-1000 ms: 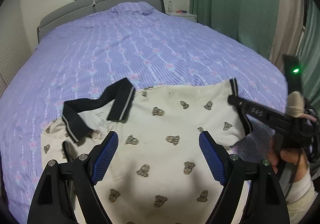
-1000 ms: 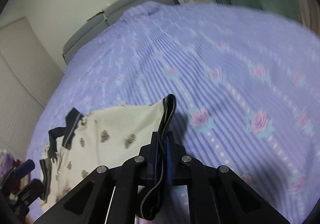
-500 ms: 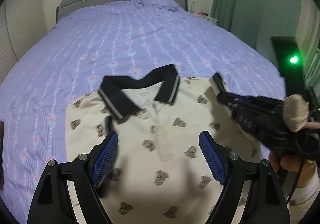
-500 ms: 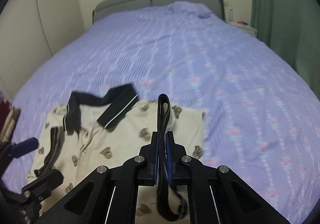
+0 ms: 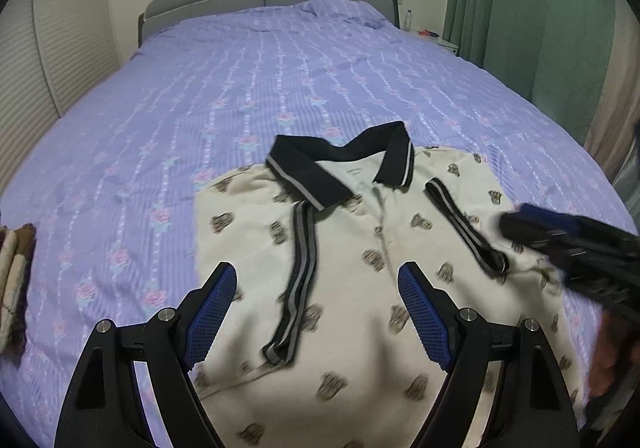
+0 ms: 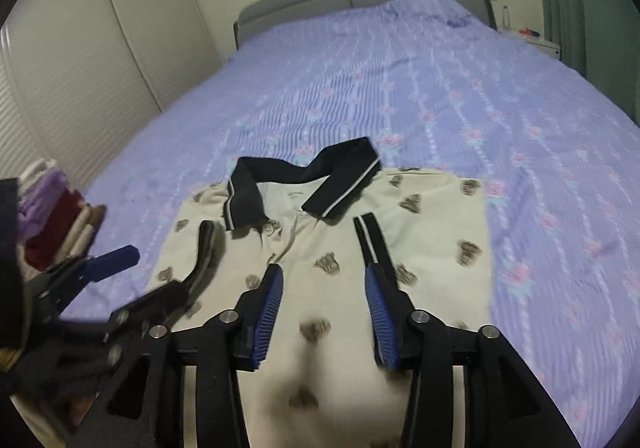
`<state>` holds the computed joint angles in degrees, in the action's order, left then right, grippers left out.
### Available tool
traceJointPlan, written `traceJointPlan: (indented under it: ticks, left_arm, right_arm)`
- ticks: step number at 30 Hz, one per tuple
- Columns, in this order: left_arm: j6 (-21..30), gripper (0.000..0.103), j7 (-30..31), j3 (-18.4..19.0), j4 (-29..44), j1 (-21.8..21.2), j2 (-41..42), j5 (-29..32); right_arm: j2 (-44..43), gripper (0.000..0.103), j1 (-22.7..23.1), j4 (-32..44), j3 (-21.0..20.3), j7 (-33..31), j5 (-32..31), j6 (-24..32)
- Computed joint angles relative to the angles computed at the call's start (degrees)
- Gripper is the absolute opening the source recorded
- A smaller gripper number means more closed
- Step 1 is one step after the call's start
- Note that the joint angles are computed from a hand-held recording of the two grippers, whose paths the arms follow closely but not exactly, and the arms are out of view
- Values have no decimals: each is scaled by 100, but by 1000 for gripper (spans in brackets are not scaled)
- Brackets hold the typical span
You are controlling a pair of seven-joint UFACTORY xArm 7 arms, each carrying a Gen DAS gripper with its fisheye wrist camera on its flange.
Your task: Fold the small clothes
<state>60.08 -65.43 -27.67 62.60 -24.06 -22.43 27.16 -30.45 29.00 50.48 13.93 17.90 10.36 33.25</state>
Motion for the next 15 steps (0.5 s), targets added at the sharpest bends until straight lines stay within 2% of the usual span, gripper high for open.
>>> traceJointPlan:
  ticks: [7, 10, 13, 15]
  left_arm:
    - [551, 84, -129, -290, -276, -120, -744, -151]
    - [862, 88, -277, -485, -316, -119, -1088, -370]
    - [1115, 89, -339, -646, -421, -159, -1473, -630]
    - [1382, 89, -355, -770, -429, -158, -1677, -824]
  right_arm:
    - [-1544, 47, -509, -547, 142, 468, -538, 870]
    - [-2154, 47, -599, -679, 134, 529, -651, 1393]
    - [-2661, 54, -606, -742, 147, 495, -682, 1924]
    - [-2961, 55, -610, -764, 175, 499, -651, 2263]
